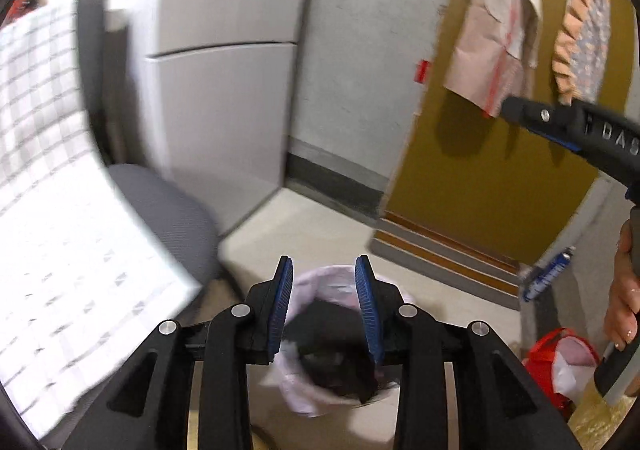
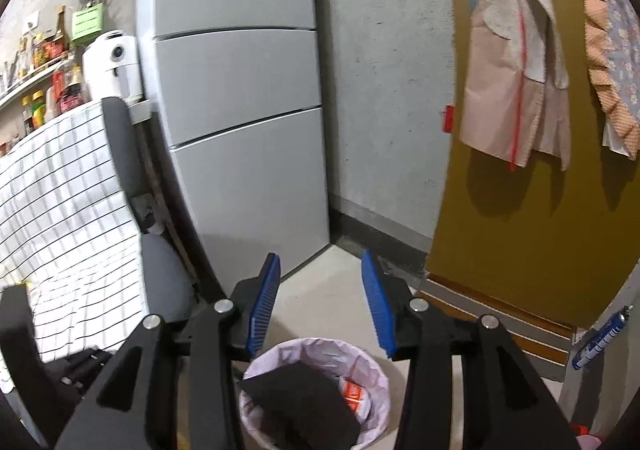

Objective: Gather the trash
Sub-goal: 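Swing both tools back toward the chair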

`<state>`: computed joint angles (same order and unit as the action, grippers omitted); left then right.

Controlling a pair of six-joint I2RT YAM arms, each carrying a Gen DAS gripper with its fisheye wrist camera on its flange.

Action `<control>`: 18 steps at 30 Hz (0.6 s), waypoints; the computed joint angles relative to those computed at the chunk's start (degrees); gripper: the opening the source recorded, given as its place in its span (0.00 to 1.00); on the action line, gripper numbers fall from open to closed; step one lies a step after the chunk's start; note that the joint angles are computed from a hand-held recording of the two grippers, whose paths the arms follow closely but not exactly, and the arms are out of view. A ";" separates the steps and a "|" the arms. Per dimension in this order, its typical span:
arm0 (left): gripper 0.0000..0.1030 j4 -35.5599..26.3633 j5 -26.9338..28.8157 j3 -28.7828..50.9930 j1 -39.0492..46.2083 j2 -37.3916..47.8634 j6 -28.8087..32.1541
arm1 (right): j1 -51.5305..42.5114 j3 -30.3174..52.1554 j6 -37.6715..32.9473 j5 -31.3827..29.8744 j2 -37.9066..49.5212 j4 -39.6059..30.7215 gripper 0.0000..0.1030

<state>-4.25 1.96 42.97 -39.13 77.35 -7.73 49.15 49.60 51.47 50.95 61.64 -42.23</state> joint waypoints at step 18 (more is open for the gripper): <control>0.43 -23.58 17.19 -10.92 60.92 -32.51 23.96 | 11.85 23.15 -18.98 -17.17 31.42 24.41 0.59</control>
